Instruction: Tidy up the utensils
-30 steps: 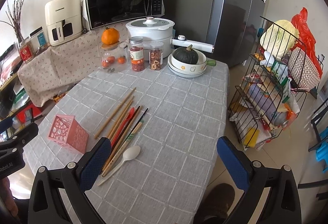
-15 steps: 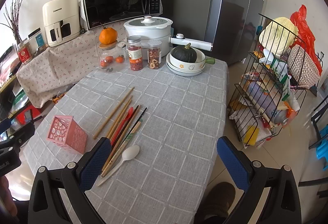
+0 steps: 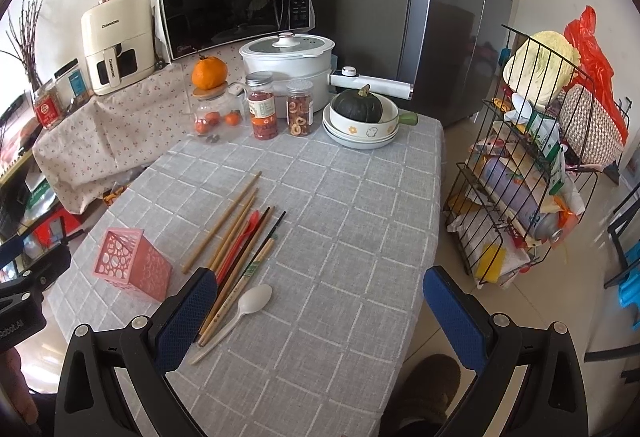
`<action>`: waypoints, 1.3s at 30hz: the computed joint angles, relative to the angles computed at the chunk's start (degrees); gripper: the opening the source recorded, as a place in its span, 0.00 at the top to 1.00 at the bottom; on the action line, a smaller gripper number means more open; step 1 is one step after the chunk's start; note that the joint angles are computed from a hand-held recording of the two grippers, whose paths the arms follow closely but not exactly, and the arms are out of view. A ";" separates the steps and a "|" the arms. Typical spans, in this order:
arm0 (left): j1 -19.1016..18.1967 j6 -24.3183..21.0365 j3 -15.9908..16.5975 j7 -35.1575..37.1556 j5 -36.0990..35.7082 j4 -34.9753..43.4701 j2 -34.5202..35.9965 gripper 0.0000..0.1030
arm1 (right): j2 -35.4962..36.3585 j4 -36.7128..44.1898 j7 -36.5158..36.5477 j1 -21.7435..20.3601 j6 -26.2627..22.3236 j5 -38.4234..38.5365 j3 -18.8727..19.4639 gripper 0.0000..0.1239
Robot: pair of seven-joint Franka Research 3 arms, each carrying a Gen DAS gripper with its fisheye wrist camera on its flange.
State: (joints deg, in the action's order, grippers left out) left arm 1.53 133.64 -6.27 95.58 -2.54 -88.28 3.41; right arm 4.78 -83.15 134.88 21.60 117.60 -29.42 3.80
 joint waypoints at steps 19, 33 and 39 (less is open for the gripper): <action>-0.02 0.47 0.09 0.07 -0.06 -0.79 -0.52 0.00 | 0.01 -0.01 -0.08 -0.06 -0.14 0.40 -0.05 0.17; 0.71 -2.97 -0.42 4.16 -5.91 2.91 2.17 0.00 | 0.60 0.47 -2.42 -1.04 0.15 2.26 -0.42 0.17; 1.19 -18.35 -2.08 7.96 -8.69 17.64 11.24 0.00 | 6.52 8.22 -8.75 -3.60 -4.32 13.88 -2.16 0.17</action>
